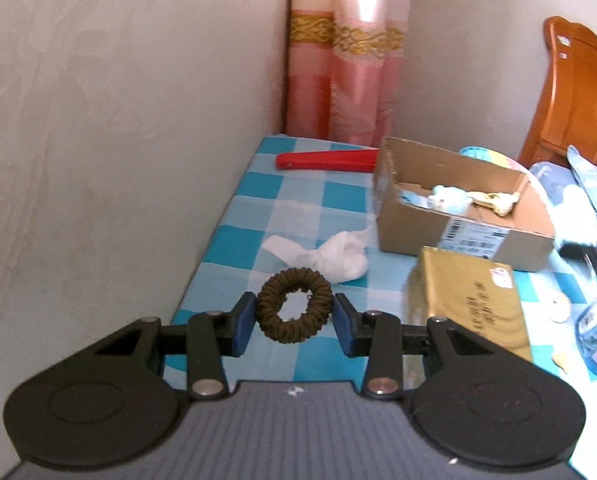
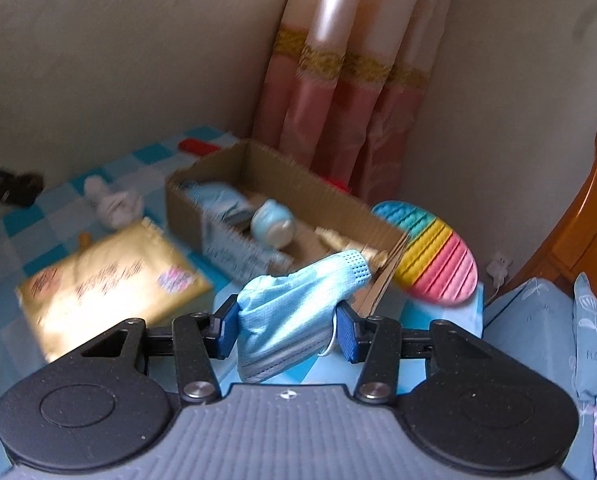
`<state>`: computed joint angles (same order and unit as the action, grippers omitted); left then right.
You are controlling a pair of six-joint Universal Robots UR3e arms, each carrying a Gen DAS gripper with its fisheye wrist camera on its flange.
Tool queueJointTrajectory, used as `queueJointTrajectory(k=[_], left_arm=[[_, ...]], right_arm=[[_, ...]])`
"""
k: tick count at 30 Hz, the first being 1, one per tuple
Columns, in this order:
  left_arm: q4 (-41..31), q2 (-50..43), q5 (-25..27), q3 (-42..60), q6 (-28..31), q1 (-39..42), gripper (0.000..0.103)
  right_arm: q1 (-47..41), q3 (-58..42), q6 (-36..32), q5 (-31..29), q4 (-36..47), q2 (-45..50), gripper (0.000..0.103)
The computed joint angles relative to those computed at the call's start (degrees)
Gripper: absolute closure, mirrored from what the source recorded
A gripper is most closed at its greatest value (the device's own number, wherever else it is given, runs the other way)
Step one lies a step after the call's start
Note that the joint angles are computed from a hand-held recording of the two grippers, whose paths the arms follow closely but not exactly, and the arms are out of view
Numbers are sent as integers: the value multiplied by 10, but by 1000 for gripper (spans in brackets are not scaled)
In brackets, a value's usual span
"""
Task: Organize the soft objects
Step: 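Carry the mask with the right tool while the left tool carries the hair tie to the box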
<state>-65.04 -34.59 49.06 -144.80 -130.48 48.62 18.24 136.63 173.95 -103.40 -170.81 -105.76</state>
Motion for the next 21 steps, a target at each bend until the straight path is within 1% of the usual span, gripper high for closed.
queueJointTrajectory(k=[5,7,9,11,12,13,15,17,21], left_arm=[[-119,60,-21,21,55,39,63],[-142,70,-25,26,68,48,63],[-145,74,-25,27,71,48,63],[-144,74,-24,28,73,46,63],[-143,73,-24,28,74,44,63],[-132,66,-22,27,70,38,63],[-119,57,-19,28,68,29,63],[-100,45,-14,28,62,16,63],[-72,20,-7,35,55,-5,63]], right_arm=[[-55,-63,-38,31,5,46,49],[-68,-92,-51,36,3,70,49],[-81,-121,-60,46,13,92,49],[-75,-142,-59,28,3,125,40],[-75,-146,-58,23,-1,135,27],[-80,-143,-58,32,-2,136,19],[-83,-127,-50,42,-16,132,15],[-83,-114,-37,52,-4,117,13],[-64,-86,-11,48,20,78,3]])
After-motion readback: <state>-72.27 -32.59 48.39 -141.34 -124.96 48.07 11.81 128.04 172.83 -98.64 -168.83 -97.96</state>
